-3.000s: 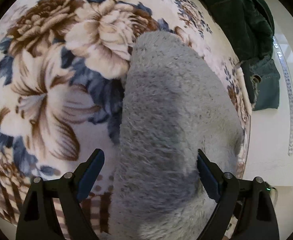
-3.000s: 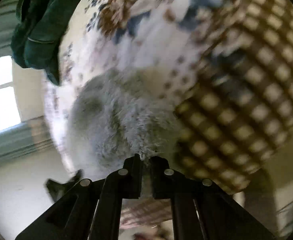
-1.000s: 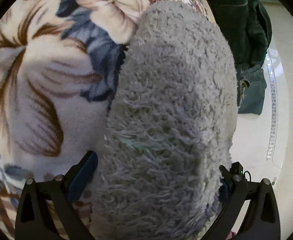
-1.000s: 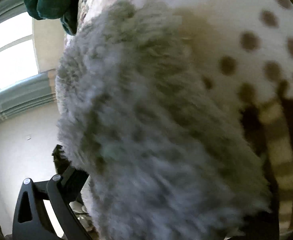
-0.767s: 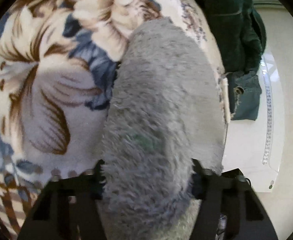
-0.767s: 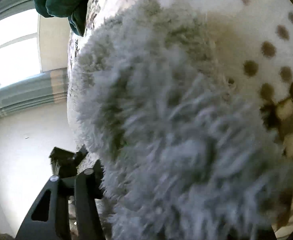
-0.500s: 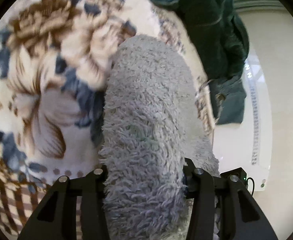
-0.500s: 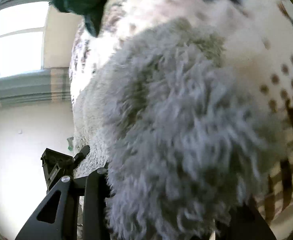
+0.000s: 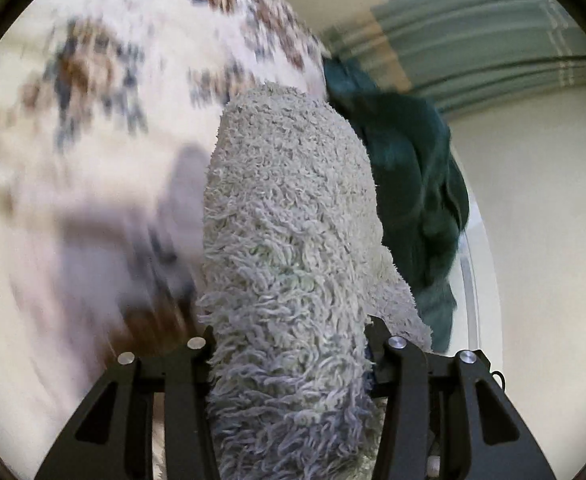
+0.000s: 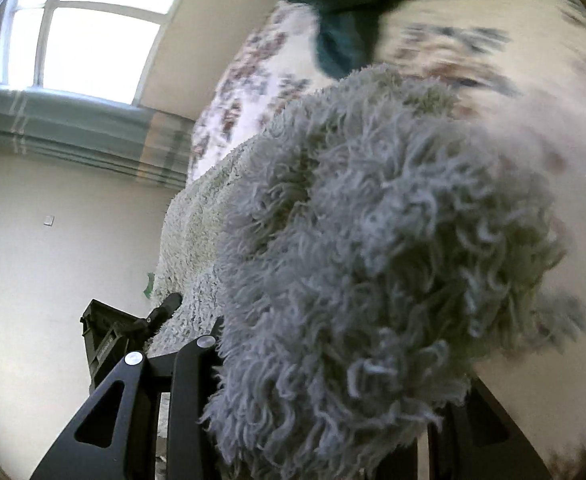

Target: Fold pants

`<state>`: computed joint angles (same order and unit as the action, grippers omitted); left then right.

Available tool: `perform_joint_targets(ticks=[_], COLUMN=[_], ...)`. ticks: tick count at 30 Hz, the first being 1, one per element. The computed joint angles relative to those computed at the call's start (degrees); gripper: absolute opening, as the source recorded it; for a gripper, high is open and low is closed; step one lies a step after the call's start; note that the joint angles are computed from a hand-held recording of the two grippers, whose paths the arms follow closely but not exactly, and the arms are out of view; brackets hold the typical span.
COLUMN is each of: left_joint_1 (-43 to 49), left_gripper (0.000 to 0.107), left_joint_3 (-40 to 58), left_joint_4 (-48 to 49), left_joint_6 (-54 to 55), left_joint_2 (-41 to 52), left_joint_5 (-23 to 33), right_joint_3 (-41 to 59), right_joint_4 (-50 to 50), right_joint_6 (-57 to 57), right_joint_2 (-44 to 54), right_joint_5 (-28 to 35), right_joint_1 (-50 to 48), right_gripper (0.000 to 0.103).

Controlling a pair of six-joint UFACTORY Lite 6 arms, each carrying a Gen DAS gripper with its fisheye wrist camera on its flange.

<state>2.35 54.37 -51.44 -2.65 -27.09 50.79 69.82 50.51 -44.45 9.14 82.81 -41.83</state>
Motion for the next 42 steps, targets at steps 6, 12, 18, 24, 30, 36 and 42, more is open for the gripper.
perform_joint_targets(ticks=[6,12,18,24,30,36,42], left_joint_1=[19.13,21.03,24.47,21.89,12.33,2.51,-2.46], left_gripper=[0.043,0.048,0.072,0.078,0.095,0.103,0.103], left_joint_3=[23.24,29.26,19.76,14.23,18.92,18.69,21.77], left_joint_4=[-5.89,2.35,5.51,15.47,37.73,54.95,58.45], left_joint_6=[26.64,27.95,30.17,23.68,2.7,-12.42,-18.56], left_joint_2=[34.14,52.78,45.61,35.22,31.71,26.56,20.6], left_joint_5=[4.34,0.16,-0.68,-2.39,-3.92,-1.83,6.68], right_joint_3=[16.07,38.78,32.1,29.18,26.22,30.45,29.51], right_joint_4=[13.5,9.42,-9.06,-24.28,-36.98,-56.49,-55.43], right_joint_6=[6.28,16.16,23.58,31.34,39.95,54.4,55.38], right_joint_2=[19.56,43.73,39.57,33.76,25.5,20.84,13.03], right_joint_5=[-23.97,-29.31,-34.38,-34.08,-34.69,-32.68,-26.84], right_joint_1=[30.07,39.99,41.43,42.23,45.94,55.55,56.36], right_gripper=[0.038,0.044,0.088,0.089,0.1,0.103,0.103])
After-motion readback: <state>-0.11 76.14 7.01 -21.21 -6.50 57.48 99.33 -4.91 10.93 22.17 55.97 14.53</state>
